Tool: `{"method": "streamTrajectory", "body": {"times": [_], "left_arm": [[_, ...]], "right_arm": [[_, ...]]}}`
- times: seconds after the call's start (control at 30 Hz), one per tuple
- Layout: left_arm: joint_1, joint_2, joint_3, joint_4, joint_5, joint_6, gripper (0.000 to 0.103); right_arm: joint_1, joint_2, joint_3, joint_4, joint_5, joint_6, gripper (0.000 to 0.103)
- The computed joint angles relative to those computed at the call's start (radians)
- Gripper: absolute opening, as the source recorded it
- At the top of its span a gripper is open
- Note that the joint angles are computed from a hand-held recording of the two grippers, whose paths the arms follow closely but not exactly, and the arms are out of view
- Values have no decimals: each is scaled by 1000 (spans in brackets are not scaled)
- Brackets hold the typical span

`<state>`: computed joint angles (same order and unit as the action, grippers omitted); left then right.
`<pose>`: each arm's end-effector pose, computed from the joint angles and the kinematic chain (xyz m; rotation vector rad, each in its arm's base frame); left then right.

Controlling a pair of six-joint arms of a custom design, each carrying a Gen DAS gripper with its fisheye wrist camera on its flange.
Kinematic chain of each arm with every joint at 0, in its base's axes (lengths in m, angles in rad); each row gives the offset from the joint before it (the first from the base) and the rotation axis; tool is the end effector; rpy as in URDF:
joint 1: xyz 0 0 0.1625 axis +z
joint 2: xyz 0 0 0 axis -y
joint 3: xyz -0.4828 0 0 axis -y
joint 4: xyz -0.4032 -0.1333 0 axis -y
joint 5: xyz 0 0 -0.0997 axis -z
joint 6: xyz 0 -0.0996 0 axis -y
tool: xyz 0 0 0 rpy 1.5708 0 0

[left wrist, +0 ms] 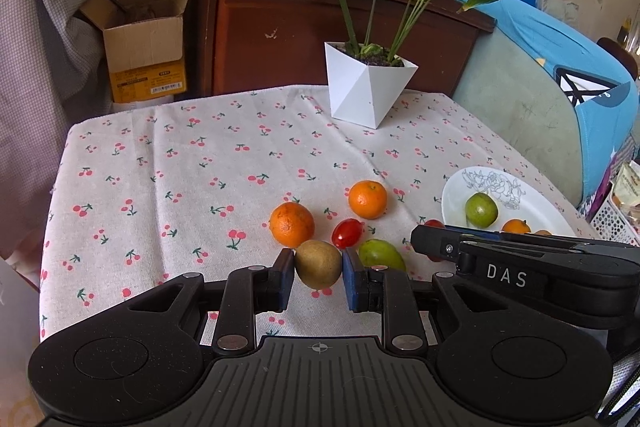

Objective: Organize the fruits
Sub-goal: 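Carry the kiwi onto the plate and open the left tool while the right tool releases the tomato there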

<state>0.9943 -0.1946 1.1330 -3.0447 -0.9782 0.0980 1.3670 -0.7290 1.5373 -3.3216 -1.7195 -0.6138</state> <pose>-0.2994 -0.8071 -0.0895 0.6447 2.4864 -0.8674 -0.0411 -0.7848 0.2153 0.4045 -2.3988 1.0646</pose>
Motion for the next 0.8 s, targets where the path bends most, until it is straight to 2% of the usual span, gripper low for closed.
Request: {"method": "streamTrajectory", "body": {"times": [0.2,0.47,0.8], "left_arm": [[-20,6,-13,12,-7,-6,23],[-43,7,-40,122,-19,-38,23],[-56,29,-116,179,-64,52,23]], "right_arm": [[4,-28,30,-29,1,-1,20],[-1,-76,76,-69,-24,-5,20],[-37,-152,107,-90,2,87,20]]}}
